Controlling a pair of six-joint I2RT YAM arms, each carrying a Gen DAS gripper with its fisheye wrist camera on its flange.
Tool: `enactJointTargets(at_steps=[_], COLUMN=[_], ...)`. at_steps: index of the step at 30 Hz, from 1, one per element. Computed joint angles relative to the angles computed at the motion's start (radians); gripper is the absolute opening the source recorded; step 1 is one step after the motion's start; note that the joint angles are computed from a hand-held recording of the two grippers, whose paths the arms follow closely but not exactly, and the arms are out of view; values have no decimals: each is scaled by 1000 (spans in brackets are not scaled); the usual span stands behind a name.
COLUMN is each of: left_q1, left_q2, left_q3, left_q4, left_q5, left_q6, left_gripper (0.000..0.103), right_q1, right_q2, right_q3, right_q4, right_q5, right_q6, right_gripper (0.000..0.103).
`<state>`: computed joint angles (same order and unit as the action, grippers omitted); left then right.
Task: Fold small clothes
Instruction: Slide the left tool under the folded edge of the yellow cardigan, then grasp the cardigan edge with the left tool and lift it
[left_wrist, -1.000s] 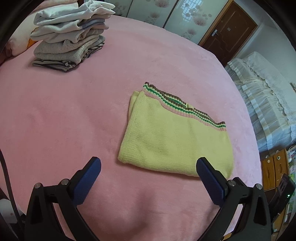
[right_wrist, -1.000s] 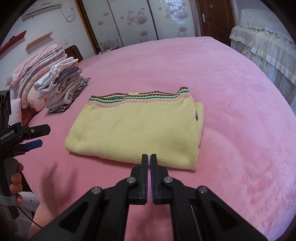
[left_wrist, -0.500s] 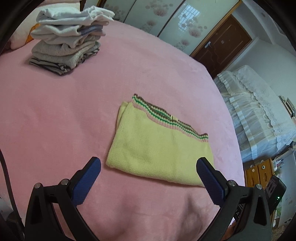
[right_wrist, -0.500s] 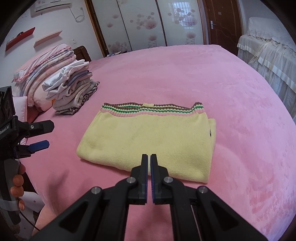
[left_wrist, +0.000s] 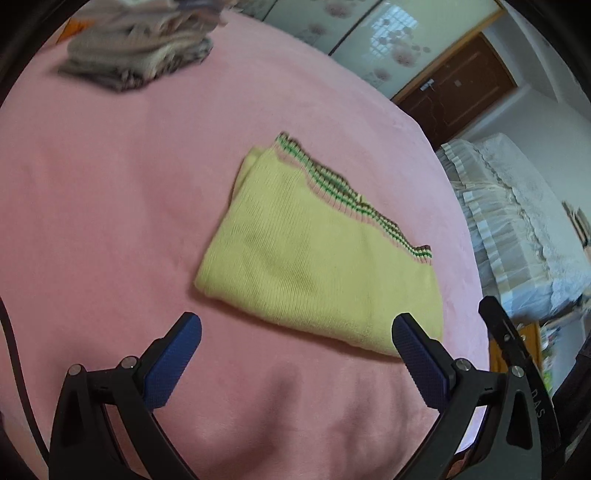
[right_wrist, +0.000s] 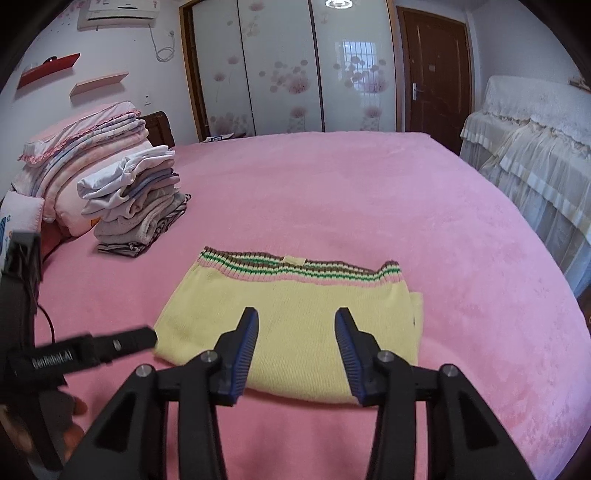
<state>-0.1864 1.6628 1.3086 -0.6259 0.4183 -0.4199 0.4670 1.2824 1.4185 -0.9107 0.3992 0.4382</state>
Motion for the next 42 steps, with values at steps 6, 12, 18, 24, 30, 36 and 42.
enactJointTargets(at_steps=[6, 12, 18, 24, 30, 36, 42], left_q1=[36, 42, 37, 28, 5, -5, -37], left_q2=[48, 81, 177, 267, 308, 297, 213], left_q3=[-136, -221, -176, -100, -26, 7, -11], left_q4=[182, 385, 533, 603, 555, 482, 492], left_q5=[144, 202, 249, 246, 189, 144, 88], left_q6=[-124, -196, -269, -325, -275, -202, -132], left_gripper=[102, 102, 97, 90, 47, 28, 25], right_q1=[-31, -58, -65, -81, -88, -84, -79], right_q2=[51, 103, 128, 137, 154, 197, 231], right_q3=[-25, -64, -111, -136, -122, -87, -88], right_q4=[68, 121, 156, 164, 174, 194, 228], right_q5=[8, -34, -58, -84, -108, -124, -129], right_q6=[-32, -37, -28, -28, -14, 11, -2], right_gripper=[32, 21, 19, 13, 10, 7, 3])
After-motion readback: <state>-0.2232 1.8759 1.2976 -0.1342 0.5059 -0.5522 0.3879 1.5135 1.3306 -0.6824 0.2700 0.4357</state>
